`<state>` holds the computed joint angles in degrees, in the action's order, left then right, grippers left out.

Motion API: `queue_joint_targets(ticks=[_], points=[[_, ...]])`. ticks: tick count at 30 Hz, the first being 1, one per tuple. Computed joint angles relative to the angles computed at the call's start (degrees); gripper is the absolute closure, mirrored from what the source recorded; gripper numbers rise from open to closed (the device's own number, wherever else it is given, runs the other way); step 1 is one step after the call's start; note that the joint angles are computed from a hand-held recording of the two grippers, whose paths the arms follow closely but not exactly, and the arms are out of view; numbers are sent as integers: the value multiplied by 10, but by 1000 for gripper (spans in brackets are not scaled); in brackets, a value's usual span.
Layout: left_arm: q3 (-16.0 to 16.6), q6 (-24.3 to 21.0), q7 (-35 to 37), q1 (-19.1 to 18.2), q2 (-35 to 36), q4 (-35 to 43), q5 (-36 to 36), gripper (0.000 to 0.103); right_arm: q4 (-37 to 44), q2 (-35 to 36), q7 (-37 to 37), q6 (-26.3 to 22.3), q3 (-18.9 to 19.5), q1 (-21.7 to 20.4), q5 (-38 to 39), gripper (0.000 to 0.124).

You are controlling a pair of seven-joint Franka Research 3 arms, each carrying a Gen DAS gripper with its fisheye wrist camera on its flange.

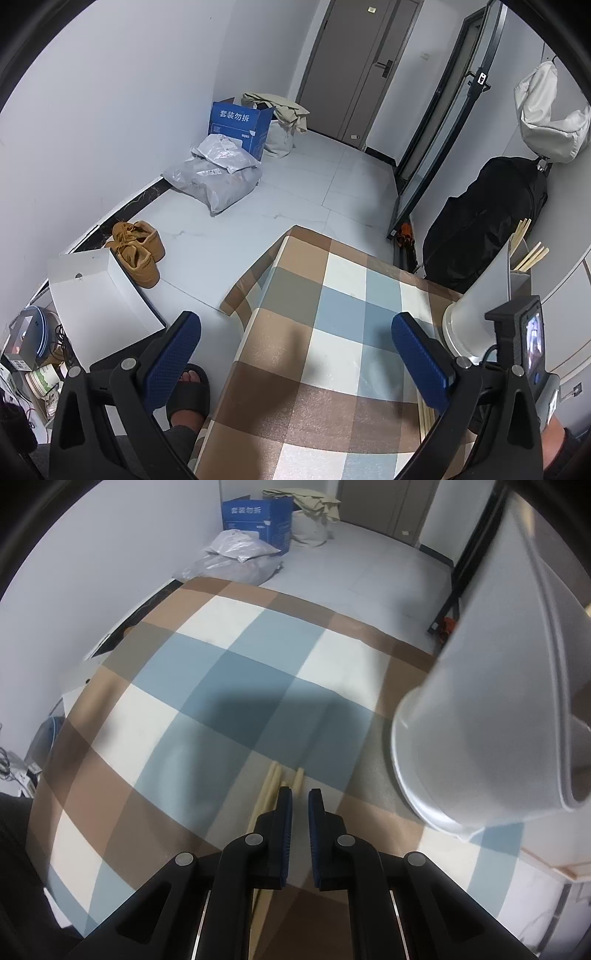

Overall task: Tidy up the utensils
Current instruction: 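Close the right gripper on one chopstick, then lift the chopstick with the right gripper and carry it above the holder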

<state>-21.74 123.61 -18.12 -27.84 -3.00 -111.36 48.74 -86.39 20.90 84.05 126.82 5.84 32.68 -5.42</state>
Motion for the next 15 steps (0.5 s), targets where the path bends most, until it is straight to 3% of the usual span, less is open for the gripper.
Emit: queue_joint_targets(ticks=[5,10,15], points=[[2,2,0,3,-6,-7,-9,3,11,9,9,-3,-5,10,-23,116],[2,7,5,6,-7,-9,-21,3,19,16,9,-5,-2,0,3,119],[1,1,27,3,2,0,-29,3,-46,-34,19,49,2,-20,42,120]])
